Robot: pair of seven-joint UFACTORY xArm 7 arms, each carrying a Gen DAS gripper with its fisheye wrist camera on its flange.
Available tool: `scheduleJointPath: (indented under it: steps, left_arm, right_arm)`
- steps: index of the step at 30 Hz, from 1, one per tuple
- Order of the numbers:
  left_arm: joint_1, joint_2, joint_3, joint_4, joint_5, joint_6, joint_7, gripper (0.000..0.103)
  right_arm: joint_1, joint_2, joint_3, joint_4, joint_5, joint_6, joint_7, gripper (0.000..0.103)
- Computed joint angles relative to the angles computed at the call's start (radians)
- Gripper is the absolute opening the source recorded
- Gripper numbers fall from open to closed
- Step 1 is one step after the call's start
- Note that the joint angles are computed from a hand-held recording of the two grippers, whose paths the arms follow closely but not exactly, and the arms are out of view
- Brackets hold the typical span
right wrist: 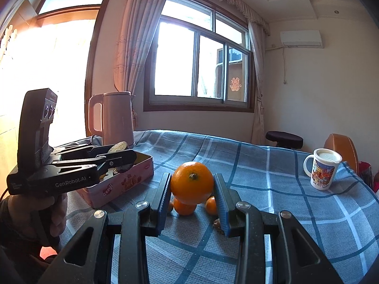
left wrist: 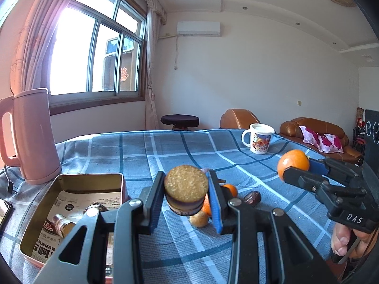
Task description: Organize fruits
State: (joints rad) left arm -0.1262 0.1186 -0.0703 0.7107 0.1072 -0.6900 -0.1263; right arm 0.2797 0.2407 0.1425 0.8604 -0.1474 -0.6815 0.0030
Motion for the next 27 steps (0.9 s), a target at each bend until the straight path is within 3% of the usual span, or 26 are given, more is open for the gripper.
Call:
scheduleJointPath:
  steps: [11, 18, 27]
  left_arm:
    - [0.055, -0.020, 0.030, 0.000, 0.002, 0.067, -0.036, 0.037]
    - [0.096, -0.021, 0.044, 0.003, 0.029, 0.104, -0.068, 0.037]
    - [0.120, -0.028, 0.058, 0.004, -0.003, 0.169, -0.037, 0.037]
  right_arm:
    - [-0.015, 0.014, 0.041, 0.125, -0.130, 0.128, 0.094, 0.037]
    - [0.009, 0.061, 0.062, 0.231, -0.155, 0.210, 0.077, 0.037]
    - [-0.045, 0.134, 0.155, 0.370, -0.255, 0.321, 0.123, 0.037]
